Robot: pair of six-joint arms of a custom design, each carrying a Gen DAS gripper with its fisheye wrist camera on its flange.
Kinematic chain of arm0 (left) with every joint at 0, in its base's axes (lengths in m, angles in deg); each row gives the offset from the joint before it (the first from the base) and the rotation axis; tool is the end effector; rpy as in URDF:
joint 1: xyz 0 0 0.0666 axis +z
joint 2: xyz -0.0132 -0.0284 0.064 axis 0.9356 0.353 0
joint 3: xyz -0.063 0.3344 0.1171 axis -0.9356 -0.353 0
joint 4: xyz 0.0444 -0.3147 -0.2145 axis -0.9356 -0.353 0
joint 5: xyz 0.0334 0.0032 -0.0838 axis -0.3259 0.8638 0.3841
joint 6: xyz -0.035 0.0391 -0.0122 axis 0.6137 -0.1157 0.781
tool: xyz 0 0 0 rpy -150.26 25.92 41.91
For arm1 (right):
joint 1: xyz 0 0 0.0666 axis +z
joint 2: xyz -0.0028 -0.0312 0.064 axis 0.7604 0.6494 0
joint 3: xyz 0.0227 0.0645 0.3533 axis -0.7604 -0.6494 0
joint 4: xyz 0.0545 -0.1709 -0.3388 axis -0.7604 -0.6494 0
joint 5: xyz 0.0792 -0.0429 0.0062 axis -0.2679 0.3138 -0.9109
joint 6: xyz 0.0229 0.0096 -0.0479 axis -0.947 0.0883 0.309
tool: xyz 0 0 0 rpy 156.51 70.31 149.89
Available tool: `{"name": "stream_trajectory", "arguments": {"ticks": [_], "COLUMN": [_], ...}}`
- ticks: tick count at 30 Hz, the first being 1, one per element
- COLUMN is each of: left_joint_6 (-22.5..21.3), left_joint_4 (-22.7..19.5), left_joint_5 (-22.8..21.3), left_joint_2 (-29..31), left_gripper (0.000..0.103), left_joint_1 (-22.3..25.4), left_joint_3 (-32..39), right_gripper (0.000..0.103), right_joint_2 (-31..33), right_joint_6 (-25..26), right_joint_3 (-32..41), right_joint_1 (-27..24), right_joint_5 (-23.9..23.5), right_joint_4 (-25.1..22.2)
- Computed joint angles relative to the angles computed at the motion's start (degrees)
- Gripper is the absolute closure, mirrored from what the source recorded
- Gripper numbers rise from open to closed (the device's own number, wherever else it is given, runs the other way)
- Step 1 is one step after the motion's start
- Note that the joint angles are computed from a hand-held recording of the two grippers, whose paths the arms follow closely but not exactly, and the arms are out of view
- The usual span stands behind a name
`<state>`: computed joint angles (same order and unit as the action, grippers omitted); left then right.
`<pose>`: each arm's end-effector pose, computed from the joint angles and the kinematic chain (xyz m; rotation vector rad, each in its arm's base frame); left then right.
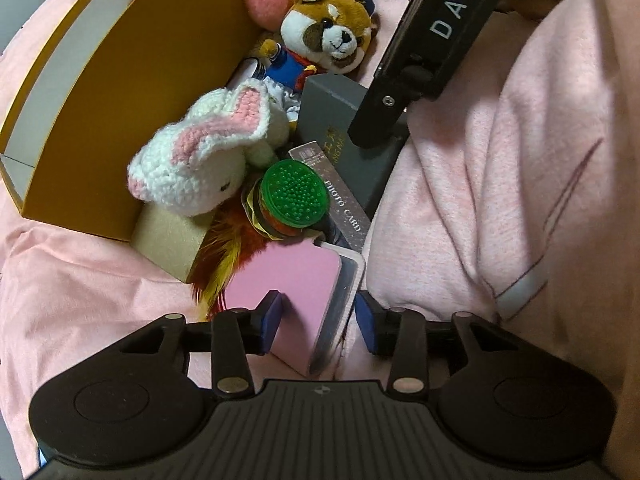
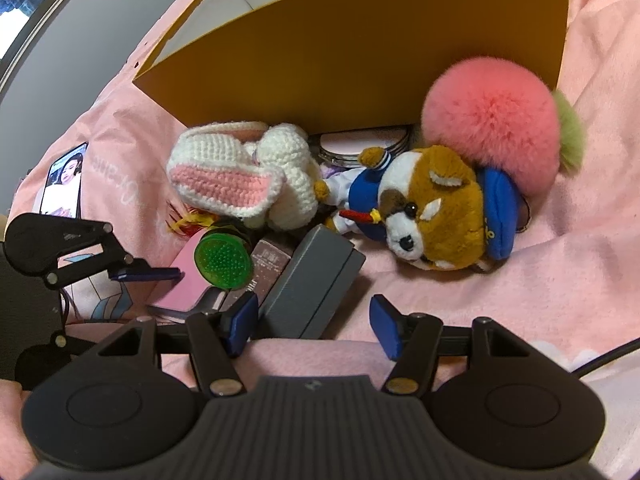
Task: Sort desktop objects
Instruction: 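Reach the left gripper to the pink card wallet while the right gripper reaches the dark gray case, then close the left gripper on the pink wallet while the right gripper closes on the gray case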
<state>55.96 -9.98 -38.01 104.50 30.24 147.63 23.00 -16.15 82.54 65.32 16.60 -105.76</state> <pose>0.4770 -0.3834 0.3737 1.5814 2.4844 0.1175 0.5150 0.1611 0.3397 -0.3088 2.8006 0.7064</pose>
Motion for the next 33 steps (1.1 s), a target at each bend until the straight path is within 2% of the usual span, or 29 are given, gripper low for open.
{"name": "stream_trajectory", "arguments": {"ticks": [7, 11, 16, 21, 24, 25, 28, 33], "left_joint_6": [1.7, 2.0, 1.2, 2.6, 3.6, 3.6, 3.5, 5.2], "left_joint_4": [5.5, 6.3, 5.8, 2.3, 1.5, 1.7, 3.5, 7.8], "left_joint_5": [-3.9, -5.0, -4.3, -0.4, 0.4, 0.0, -1.4, -4.2], "left_joint_2": [-3.5, -4.4, -3.5, 0.0, 0.9, 0.7, -0.9, -4.5], "left_gripper": [0.043, 0.044, 0.047, 0.054, 0.063, 0.065, 0.072, 0.077], "left_joint_1": [-0.4, -0.5, -0.3, 0.7, 0.4, 0.1, -0.5, -1.0], "left_joint_3": [-4.5, -5.2, -3.8, 1.2, 1.6, 1.3, -0.7, -4.8], "right_gripper": [0.039, 0.039, 0.039, 0.041, 0.049, 0.055, 0.057, 0.06], "right_joint_2": [0.1, 0.2, 0.3, 2.2, 2.8, 2.9, 2.2, -0.1], "right_joint_6": [0.2, 0.1, 0.1, -1.0, -1.8, -2.0, -2.4, -2.6], "right_joint_3": [0.2, 0.2, 0.3, 1.3, 1.2, 1.1, 0.1, -1.1], "right_joint_1": [-0.5, -0.4, -0.5, -1.3, -1.9, -2.3, -2.7, -2.7], "right_joint_5": [-0.2, -0.1, -0.6, -3.8, -6.4, -7.5, -8.8, -7.1], "right_joint_4": [-0.6, -0.4, -0.6, -1.9, -2.1, -2.0, -1.3, 0.4]}}
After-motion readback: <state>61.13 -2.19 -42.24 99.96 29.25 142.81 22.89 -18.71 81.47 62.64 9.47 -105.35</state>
